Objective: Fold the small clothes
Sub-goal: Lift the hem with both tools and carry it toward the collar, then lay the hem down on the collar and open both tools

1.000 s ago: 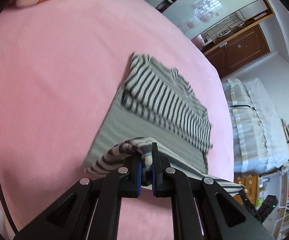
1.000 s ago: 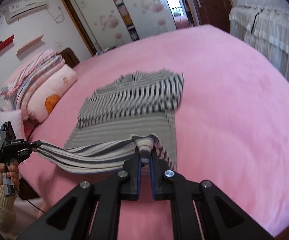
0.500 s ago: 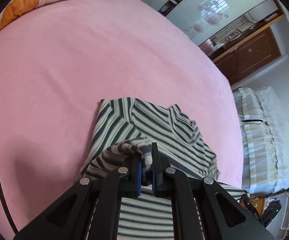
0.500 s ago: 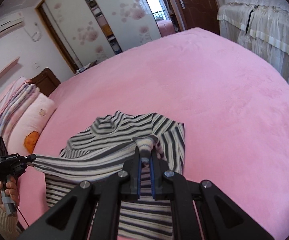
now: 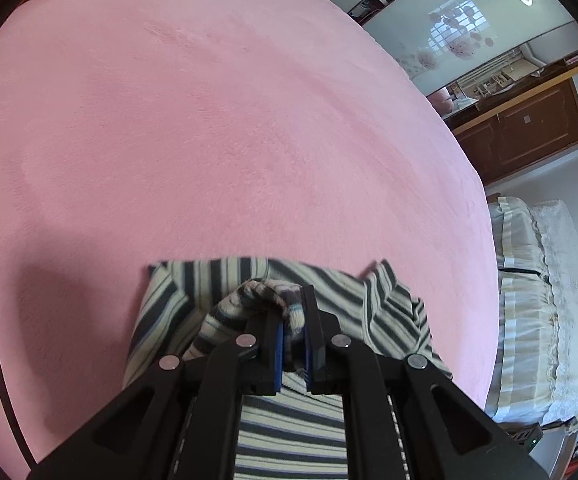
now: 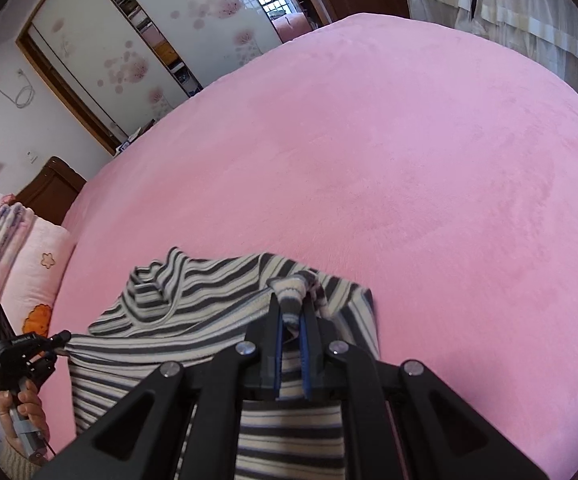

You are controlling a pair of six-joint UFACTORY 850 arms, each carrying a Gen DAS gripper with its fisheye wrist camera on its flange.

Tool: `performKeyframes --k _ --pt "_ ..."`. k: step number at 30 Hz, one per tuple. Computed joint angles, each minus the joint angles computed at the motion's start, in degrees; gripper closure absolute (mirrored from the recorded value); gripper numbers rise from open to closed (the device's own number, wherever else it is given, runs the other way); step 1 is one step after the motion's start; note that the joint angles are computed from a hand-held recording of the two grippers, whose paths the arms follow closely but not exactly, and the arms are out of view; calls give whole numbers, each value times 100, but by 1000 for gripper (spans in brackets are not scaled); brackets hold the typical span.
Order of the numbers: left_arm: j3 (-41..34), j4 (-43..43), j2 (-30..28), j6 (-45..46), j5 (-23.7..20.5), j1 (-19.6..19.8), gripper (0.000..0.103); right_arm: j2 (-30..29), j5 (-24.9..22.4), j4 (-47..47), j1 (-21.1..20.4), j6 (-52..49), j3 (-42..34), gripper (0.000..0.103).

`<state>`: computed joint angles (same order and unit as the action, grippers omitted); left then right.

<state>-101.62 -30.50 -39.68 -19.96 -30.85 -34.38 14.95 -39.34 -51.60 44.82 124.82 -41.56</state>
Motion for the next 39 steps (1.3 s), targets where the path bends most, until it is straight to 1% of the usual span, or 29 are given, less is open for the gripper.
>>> performKeyframes --k 3,7,10,12,14,15,16,17,18,19,21,23,25,26,28,29,31,32,33,34,35,36,37,39 --pt "-175 -10 -201 -149 -29 12 98 -50 178 -94 -177 45 11 97" --pt "-291 -127 -410 -337 -122 32 97 -191 527 50 -481 -17 15 97" --pt "-238 -471 -465 -204 -56 41 97 -275 718 157 -625 17 29 96" --pt "-236 -716 -494 -24 -68 50 93 -331 874 394 -744 -160 16 94" --pt "-163 -1121 -477 325 32 103 85 -352 919 517 -820 -219 0 92" --pt "-110 -1348 -451 499 114 127 83 -364 915 550 -850 -252 -19 91" --pt "-36 -1652 -414 735 206 154 80 -362 908 540 -878 -239 -34 86" --pt "34 -1859 -374 871 320 167 78 -362 858 461 -880 -132 -46 82" --pt "36 -1883 -363 841 424 172 77 -361 760 392 -869 -27 -65 71" --pt "153 -1898 -280 825 624 167 74 -346 608 306 -841 95 -83 65" --pt "300 -1890 -177 808 842 167 73 -281 408 66 -771 327 -80 65" --pt "420 -1825 -86 801 956 179 73 -269 50 -70 -639 314 -140 65" --pt "546 -1270 27 410 1095 161 73 -297 -363 -118 -474 22 -257 65" --pt "598 -874 92 154 1116 146 73 -323 -498 -97 -403 -147 -324 65" --pt "600 -178 163 -173 1042 102 73 -417 -815 -63 -218 -618 -484 67" --pt "588 290 208 -372 958 72 73 -453 -901 -52 -144 -819 -543 68" --pt "510 1175 261 -412 756 -78 73 -531 -970 72 -29 -1348 -676 77" --pt "478 1483 274 -337 683 -158 73 -584 -958 154 -2 -1570 -743 79" --pt "416 1657 267 -28 593 -271 73 -631 -890 234 18 -1759 -797 80" --pt "334 1608 238 508 476 -396 73 -730 -730 337 17 -1967 -890 82" --pt "216 1541 174 804 356 -479 72 -820 -604 374 21 -2066 -963 84" --pt "101 1279 99 1332 188 -570 72 -904 -424 391 23 -2145 -1025 86" --pt "-50 937 -14 1841 -24 -649 72 -1059 -144 414 21 -2224 -1132 86" --pt "-356 509 -262 2356 -383 -761 72 -1320 429 526 -32 -2391 -1319 86"
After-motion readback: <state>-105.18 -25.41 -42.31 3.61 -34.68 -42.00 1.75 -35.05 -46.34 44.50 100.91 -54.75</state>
